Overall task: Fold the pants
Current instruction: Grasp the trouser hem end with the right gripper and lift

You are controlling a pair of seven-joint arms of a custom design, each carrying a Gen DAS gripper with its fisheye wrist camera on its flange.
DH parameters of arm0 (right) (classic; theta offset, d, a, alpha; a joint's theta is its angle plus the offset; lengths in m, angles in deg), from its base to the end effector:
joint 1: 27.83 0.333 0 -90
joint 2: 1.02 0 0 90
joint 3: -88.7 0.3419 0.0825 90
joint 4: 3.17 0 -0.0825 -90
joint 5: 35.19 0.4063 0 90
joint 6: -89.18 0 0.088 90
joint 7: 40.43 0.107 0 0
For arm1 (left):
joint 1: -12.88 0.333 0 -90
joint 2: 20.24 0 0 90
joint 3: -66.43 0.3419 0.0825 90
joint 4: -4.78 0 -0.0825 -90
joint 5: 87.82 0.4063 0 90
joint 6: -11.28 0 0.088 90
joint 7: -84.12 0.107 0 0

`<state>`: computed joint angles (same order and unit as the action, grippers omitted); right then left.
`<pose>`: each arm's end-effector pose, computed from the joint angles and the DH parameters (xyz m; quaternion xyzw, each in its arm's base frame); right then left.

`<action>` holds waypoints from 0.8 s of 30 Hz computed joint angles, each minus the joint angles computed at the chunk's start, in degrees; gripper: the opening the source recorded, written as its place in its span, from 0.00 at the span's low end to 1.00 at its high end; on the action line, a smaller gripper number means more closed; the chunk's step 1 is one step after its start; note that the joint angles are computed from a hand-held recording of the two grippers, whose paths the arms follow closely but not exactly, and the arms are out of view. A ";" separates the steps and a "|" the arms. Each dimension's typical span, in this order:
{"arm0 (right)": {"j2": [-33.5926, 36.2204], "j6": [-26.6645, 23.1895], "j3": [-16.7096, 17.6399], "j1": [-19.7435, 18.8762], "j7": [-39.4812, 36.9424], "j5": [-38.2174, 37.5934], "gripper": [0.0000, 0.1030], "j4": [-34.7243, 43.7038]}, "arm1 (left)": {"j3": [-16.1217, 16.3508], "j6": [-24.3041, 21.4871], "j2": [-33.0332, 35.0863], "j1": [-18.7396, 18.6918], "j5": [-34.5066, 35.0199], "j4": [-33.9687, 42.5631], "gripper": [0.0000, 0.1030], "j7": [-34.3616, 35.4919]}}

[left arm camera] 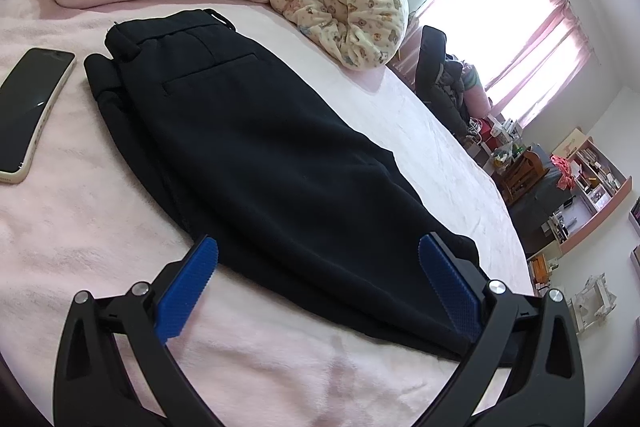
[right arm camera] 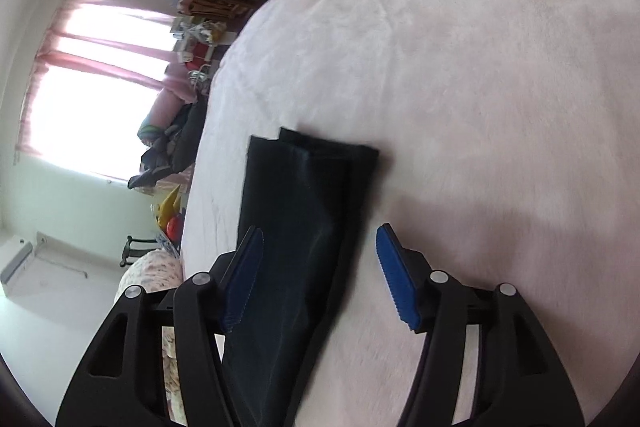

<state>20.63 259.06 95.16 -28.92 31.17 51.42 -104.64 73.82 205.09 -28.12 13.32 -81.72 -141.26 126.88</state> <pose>0.6949 -0.0112 0.4034 -0.2337 0.8449 0.0254 0.4804 0.5017 0.0585 0.4468 -0.8283 0.3110 -0.4193 0.2035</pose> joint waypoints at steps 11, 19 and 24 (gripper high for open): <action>5.24 -3.55 -9.31 6.84 26.89 -40.08 0.55 4.84 | -4.90 -1.66 0.69 3.60 -6.04 0.66 0.98 4.78; 6.65 0.15 2.45 -3.07 23.91 -39.08 0.19 5.10 | -2.46 -1.95 0.65 1.01 -5.56 0.78 0.98 5.33; 7.18 4.39 15.40 -13.11 12.05 -27.28 0.13 4.76 | -0.29 -1.91 0.42 -0.84 -4.93 0.48 0.98 4.01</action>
